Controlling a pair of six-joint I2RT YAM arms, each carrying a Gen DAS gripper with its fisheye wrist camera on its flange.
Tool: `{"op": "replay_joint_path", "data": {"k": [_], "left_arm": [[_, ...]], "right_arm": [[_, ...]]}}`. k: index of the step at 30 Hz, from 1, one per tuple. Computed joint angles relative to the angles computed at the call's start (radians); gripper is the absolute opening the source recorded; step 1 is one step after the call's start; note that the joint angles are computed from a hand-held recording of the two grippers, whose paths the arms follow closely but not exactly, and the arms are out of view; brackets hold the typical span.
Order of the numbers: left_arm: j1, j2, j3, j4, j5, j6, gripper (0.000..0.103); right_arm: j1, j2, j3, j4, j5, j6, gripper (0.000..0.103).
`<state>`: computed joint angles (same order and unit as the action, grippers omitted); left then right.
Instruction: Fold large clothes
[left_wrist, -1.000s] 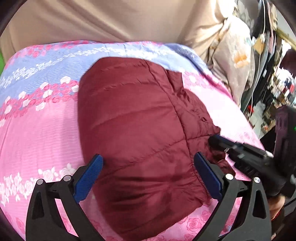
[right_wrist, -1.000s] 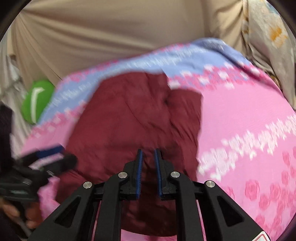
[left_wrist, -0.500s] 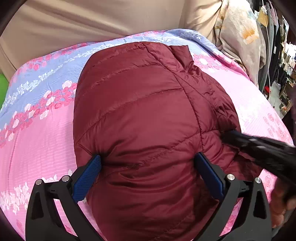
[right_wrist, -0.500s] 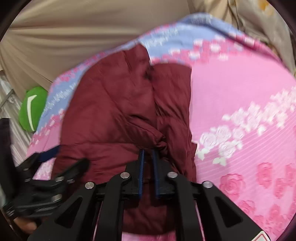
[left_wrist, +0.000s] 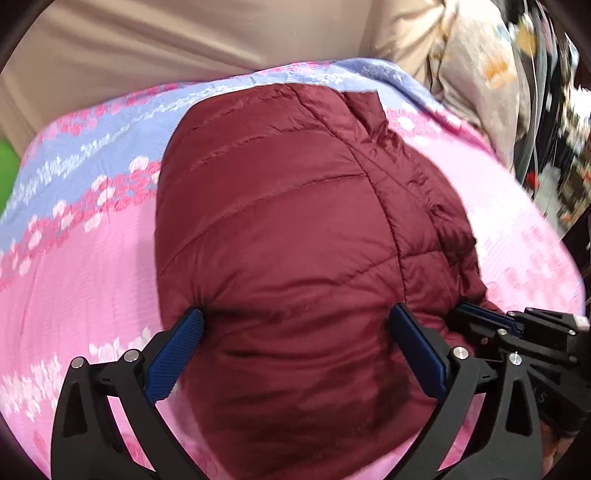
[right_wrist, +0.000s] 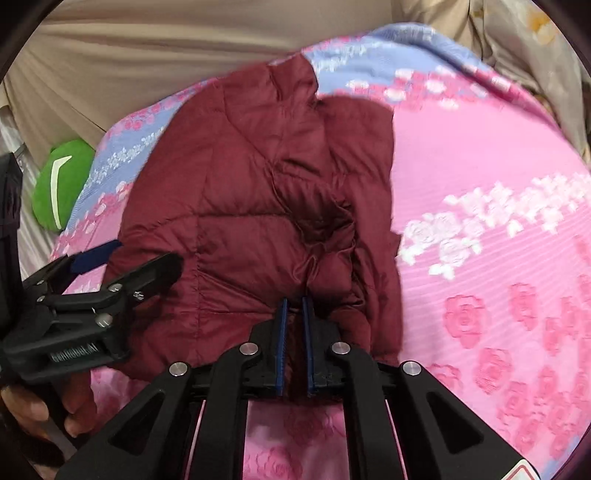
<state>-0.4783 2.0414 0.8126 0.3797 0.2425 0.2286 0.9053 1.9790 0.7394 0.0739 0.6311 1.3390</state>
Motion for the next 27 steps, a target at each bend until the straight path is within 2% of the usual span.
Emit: {"op": "replay_joint_path", "data": {"k": [3,4,7,9,12,14,16,17,20,21,22,24,27], "left_arm": [[0.066,-0.036,-0.014,-0.046,0.073,-0.010,0.098],[0.082,-0.035,-0.011,-0.057,0.075,-0.016,0.098],[0.107,0.004,0.026,-0.100,0.080,-0.026,0.098],[0.121,0.021,0.051,-0.135,0.098,-0.037,0.098],[0.128,0.018,0.044,-0.125,0.102,-0.041,0.098],[0.125,0.014,0.034,-0.113,0.100,-0.039,0.098],[0.121,0.011,0.033,-0.117,0.108,-0.043,0.098],[0.118,0.008,0.032,-0.120,0.109,-0.043,0.098],[0.110,-0.008,0.023,-0.112,0.098,-0.040,0.098],[0.107,-0.016,0.017,-0.109,0.096,-0.038,0.098],[0.105,-0.019,0.016,-0.108,0.094,-0.037,0.098],[0.101,-0.024,0.014,-0.106,0.086,-0.036,0.098],[0.098,-0.018,0.022,-0.109,0.084,-0.036,0.098]], "right_arm": [[0.046,-0.018,0.030,-0.104,0.037,0.018,0.006],[0.045,0.003,0.032,-0.096,0.030,0.014,0.006],[0.014,0.067,0.006,0.033,-0.019,-0.009,0.006],[0.013,0.046,0.011,0.006,-0.020,0.004,0.007],[0.011,-0.050,-0.021,-0.007,0.044,-0.026,0.012],[-0.021,-0.137,-0.068,0.026,0.088,-0.073,0.022],[-0.088,-0.189,-0.112,0.109,0.099,-0.140,0.049],[-0.125,-0.190,-0.119,0.144,0.082,-0.169,0.052],[-0.259,-0.127,-0.098,0.252,-0.050,-0.257,0.052],[-0.282,-0.096,-0.072,0.263,-0.081,-0.272,0.048],[-0.302,-0.068,-0.050,0.282,-0.106,-0.296,0.026],[-0.302,-0.061,-0.046,0.325,-0.123,-0.317,0.008],[-0.261,-0.103,-0.093,0.367,-0.021,-0.312,0.002]]}}
